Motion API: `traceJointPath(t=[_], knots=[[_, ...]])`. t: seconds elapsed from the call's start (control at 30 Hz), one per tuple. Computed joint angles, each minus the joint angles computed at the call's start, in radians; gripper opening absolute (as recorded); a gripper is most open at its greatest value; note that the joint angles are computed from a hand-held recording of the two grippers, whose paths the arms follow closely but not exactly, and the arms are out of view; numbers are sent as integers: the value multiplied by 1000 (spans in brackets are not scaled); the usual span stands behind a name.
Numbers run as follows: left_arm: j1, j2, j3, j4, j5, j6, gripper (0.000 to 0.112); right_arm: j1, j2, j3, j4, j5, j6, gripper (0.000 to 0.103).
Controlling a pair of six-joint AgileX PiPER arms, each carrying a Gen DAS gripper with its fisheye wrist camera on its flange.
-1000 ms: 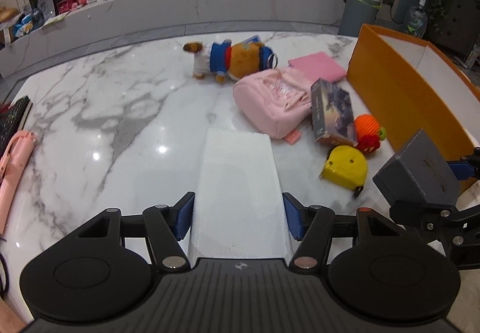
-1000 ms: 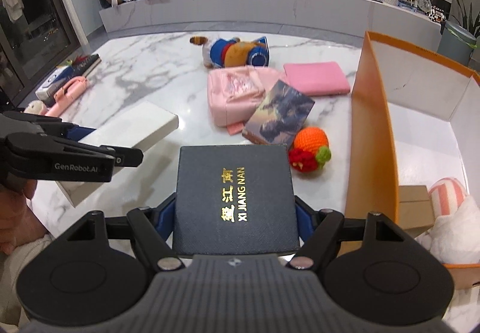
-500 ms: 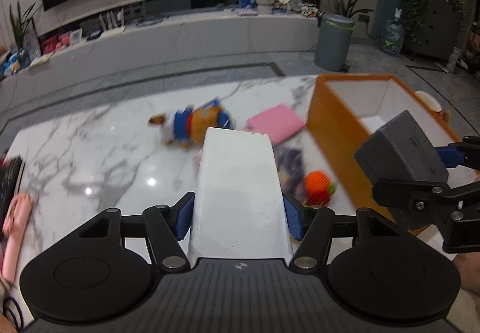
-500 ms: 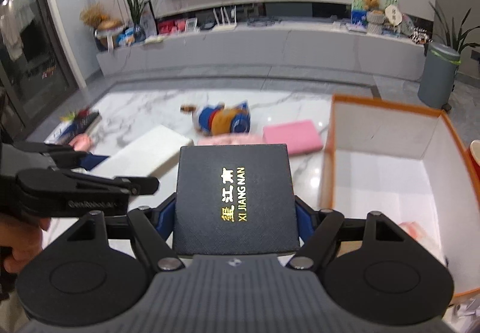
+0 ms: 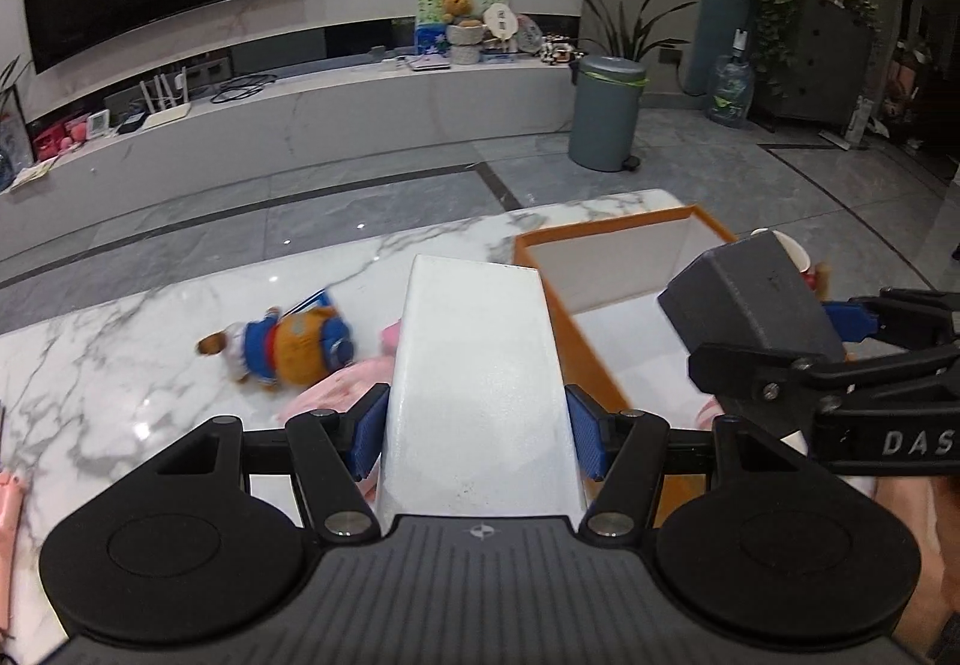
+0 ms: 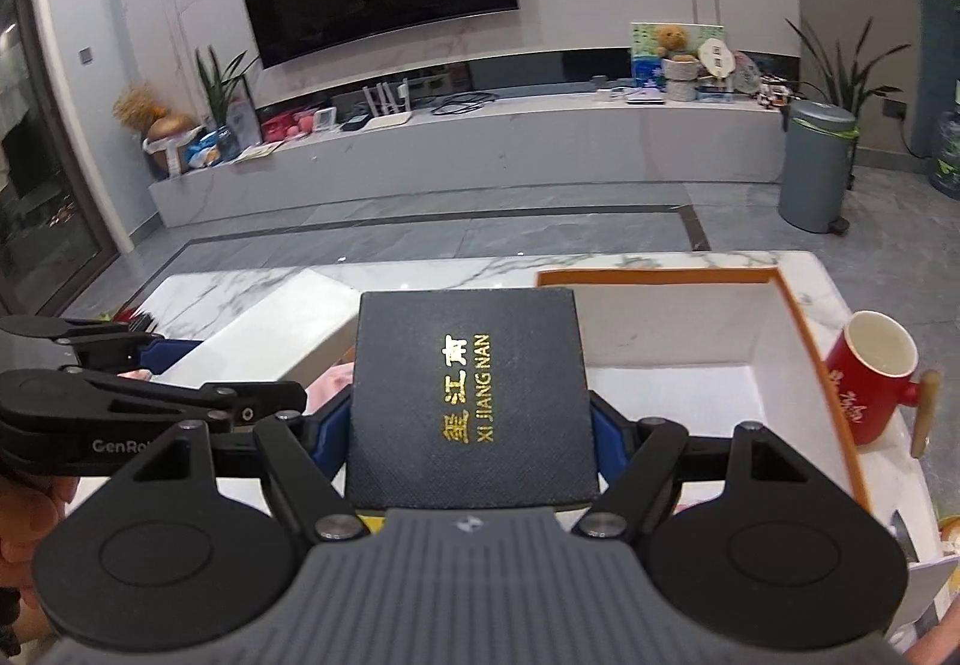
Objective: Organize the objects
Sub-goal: 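Lift and carry the white block and dark gray box toward the storage box, then lower the white block into the storage box and open the left gripper while the right lowers the gray box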
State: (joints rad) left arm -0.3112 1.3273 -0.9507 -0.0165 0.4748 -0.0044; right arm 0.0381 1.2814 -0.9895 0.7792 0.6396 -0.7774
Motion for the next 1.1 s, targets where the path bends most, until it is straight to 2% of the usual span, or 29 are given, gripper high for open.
traceJointPath(t=[0.17, 0.33, 0.47, 0.63, 0.77, 0.87, 1.1], knots=[[-76, 81, -55, 97, -18, -134, 70, -37, 37, -22, 8, -4, -34, 76], [-113, 143, -91, 105, -45, -180, 70, -80, 63, -38, 16, -8, -59, 76], [-136, 195, -125, 65, -82, -191, 70, -131, 106, -68, 13, -20, -73, 76], [-160, 296, -205, 13, -122, -250, 70, -226, 198, -145, 56, 12, -83, 76], [-177, 402, -294, 11, -90, -261, 70, -270, 277, -200, 56, 42, -81, 76], [-199, 459, -324, 96, -89, -338, 70, -277, 336, -231, 33, 46, -75, 76], [-187, 527, -325, -45, -124, -302, 70, -287, 466, -283, 36, 40, -77, 76]])
